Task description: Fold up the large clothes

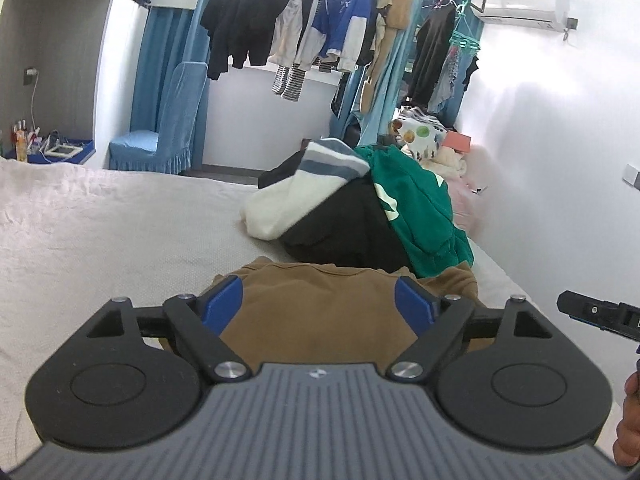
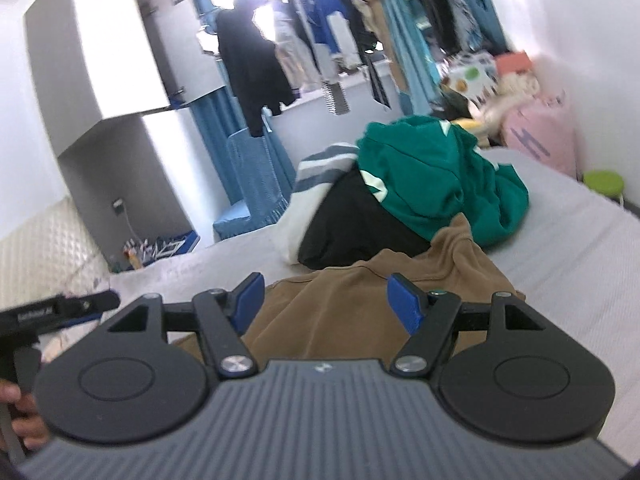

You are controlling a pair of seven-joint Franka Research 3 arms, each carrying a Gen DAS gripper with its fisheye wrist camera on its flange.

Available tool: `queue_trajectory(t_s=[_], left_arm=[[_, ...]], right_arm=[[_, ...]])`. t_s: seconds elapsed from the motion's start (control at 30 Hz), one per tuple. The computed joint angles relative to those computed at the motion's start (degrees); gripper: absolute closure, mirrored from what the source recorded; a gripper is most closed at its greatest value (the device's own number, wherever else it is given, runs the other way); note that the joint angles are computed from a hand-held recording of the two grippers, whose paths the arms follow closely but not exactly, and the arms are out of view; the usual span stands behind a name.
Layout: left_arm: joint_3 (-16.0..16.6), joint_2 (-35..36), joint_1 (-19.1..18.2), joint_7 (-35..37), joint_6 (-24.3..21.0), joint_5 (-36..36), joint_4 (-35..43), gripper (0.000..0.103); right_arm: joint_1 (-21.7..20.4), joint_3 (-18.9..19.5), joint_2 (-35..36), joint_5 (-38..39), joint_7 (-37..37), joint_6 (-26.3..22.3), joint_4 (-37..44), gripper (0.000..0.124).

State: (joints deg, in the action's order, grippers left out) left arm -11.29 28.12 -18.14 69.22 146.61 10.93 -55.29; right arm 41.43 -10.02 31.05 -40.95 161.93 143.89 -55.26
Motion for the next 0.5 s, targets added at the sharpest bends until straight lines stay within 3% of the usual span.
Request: queue_trajectory(t_s=[0.23,0.33,0.5], left_arm=[[1.65,-6.46,-1.51,-3.58,4.78,5.88,-10.64,0.011],[0.87,-8.01,-0.96,-4.25,6.29,6.34,-13.67,0.009],[1.23,-9.50,-1.47,-5.69,6.69,9.86,-16.80,0.009]], right_arm=[[2.84,-0.34,0.86,-3.29,-0.40,-2.94,0.37,0.053],[3.48,-0.13,1.08,-3.79,0.19,-3.91,0.22,0.053],[3.94,0.48,1.28,-3.71,0.18,-5.29,-0.64,0.053]])
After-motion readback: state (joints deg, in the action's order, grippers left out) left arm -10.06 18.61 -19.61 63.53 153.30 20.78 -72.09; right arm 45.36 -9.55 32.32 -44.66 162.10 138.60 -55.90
